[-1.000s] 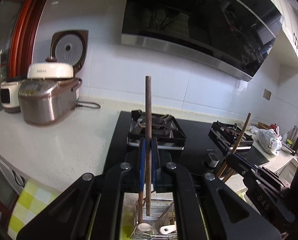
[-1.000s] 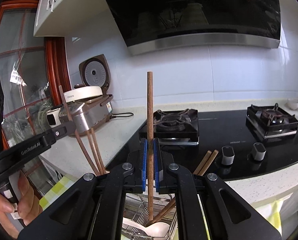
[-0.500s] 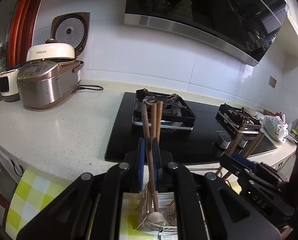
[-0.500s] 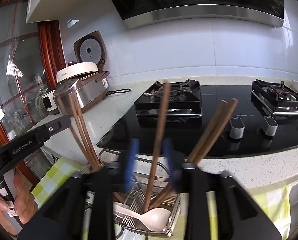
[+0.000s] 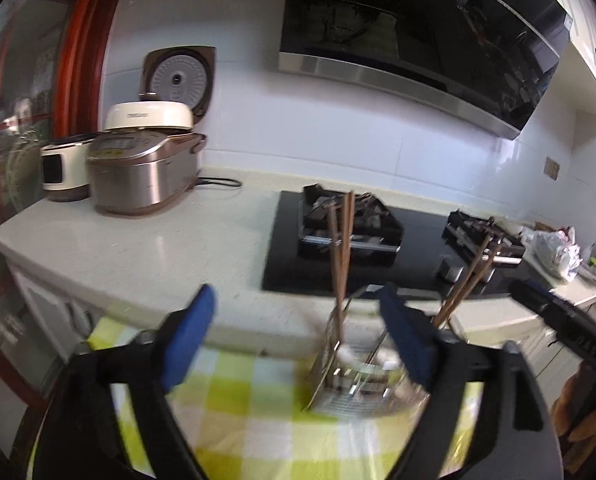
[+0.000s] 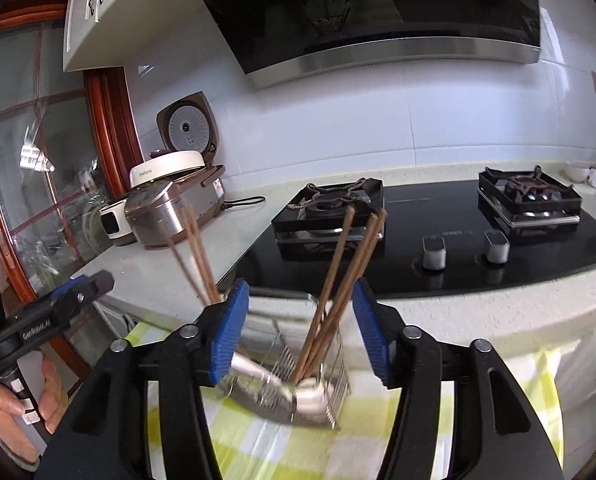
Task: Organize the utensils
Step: 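Move both open tools back over the remaining wooden chopsticks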
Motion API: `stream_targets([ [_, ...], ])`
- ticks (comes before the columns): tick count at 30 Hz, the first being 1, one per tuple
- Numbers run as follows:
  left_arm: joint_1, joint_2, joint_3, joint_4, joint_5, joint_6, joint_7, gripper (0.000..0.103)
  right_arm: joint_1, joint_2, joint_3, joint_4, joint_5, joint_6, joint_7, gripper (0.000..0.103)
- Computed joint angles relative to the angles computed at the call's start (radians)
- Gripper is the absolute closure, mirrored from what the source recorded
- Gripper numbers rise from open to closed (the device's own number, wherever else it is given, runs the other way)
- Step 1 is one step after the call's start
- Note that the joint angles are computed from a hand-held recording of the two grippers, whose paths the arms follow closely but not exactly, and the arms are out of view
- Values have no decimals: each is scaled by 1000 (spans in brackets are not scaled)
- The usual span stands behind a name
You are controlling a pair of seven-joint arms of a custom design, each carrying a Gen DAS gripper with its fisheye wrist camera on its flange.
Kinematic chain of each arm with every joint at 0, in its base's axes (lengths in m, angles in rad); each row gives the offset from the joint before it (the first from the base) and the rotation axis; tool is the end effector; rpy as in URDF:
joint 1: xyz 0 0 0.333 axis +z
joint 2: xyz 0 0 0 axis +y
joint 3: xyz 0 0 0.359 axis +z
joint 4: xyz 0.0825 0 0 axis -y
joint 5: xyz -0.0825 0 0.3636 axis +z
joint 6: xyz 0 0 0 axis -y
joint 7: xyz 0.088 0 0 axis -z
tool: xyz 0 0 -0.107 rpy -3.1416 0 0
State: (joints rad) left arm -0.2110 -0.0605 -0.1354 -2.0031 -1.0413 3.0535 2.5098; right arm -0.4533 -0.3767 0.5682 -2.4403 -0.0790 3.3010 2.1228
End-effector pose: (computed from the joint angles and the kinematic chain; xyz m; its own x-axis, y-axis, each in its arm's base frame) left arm 0.5398 -0.1256 0.6366 -0.3636 -0.9245 0.1143 -0.4170 0.0518 -0.9074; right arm 0.4434 0.1020 0.6141 -0.0834 -0.9667 -0.2421 -0.3648 0.2557 -0.8953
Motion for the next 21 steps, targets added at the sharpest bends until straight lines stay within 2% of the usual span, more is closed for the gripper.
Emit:
stream_targets([
  [2, -8, -46, 12, -58, -58, 10, 56, 13, 53, -34, -40, -48, 14, 10, 6, 46],
  [5, -19, -104, 38, -142, -37, -7, 49, 7, 128, -86, -87, -118, 41, 3, 19, 41],
  [7, -36, -141, 58, -201, -19, 4, 50, 5, 154, -124, -94, -166, 56, -3, 36, 36],
  [9, -56, -173, 78, -255, -2, 17, 49, 5, 156, -165, -82, -203, 64, -22, 57, 27],
  [11, -75, -207, 101, -314, 13, 29, 46, 5, 162, -208, -70, -239, 65, -53, 89, 24],
  [15, -90, -264, 124, -430, 76, 58, 8, 5, 197, -286, -60, -304, 48, -132, 167, 21],
  [19, -142, -317, 177, -540, 97, 95, -9, 5, 235, -368, -26, -379, 33, -202, 266, 21],
  [21, -139, -336, 182, -594, 124, 100, -34, 5, 267, -378, -19, -404, 24, -222, 306, 21],
])
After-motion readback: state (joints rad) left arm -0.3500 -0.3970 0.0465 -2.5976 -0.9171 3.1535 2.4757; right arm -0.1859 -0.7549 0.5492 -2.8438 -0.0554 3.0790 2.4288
